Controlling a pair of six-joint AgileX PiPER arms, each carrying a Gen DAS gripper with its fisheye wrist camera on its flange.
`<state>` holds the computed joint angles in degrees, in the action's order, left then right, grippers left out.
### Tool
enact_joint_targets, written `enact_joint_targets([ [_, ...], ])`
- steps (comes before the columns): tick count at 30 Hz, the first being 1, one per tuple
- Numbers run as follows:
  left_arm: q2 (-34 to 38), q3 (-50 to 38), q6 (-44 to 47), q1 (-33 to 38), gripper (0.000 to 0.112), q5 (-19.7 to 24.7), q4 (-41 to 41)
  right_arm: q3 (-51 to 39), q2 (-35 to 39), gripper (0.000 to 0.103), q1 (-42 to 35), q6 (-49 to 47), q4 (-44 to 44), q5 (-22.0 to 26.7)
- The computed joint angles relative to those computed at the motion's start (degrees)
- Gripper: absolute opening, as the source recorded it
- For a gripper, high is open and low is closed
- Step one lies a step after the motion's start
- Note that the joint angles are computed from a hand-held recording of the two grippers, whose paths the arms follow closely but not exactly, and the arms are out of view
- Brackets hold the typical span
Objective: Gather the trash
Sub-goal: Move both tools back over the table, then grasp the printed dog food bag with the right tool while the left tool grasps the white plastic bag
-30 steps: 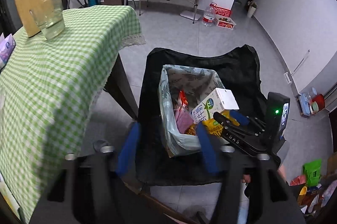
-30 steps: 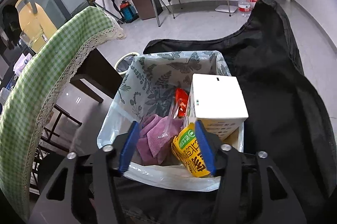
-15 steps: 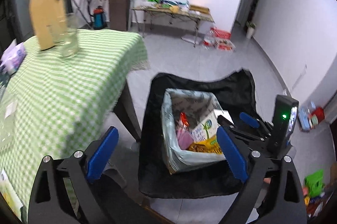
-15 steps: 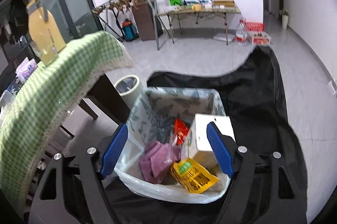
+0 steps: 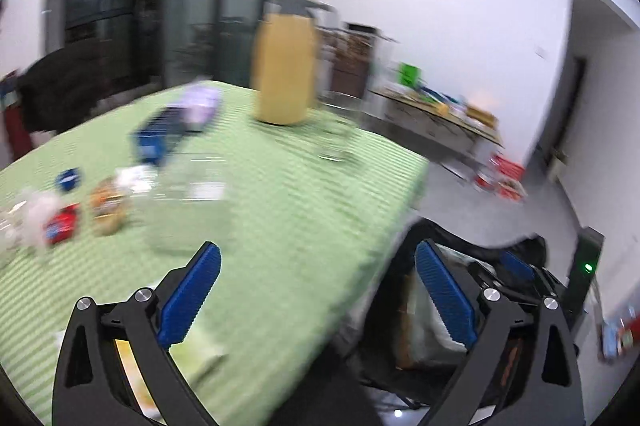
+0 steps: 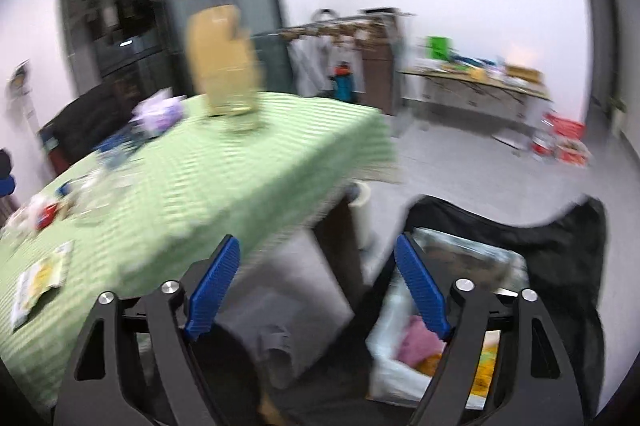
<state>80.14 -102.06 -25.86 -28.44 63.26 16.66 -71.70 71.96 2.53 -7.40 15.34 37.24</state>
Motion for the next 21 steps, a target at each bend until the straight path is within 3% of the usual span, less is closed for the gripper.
enact_joint_targets([
  [5,-10.1,8.9,1.7,13.4,0.095,0.2,-2.1,-2.9,1.5,0.08,14.1,2.5,-5.6,-0.1],
  [11,-20.0,20.0,15.9,38.8,0.095,-1.2,-16.1,-9.1,7.0,0.08,25.1,2.1,-2.6,3.4],
  [15,-21.9,25.4,26.6,54.9,0.095,0.4,-28.3,-13.0,10.9,0.08,31.7,4.7,-4.1,5.1],
  [21,-23.3,29.7,36.1,65.6,0.095,0.5,-35.6,-20.1,18.8,0.08,40.2,12.2,-12.8,6.2],
])
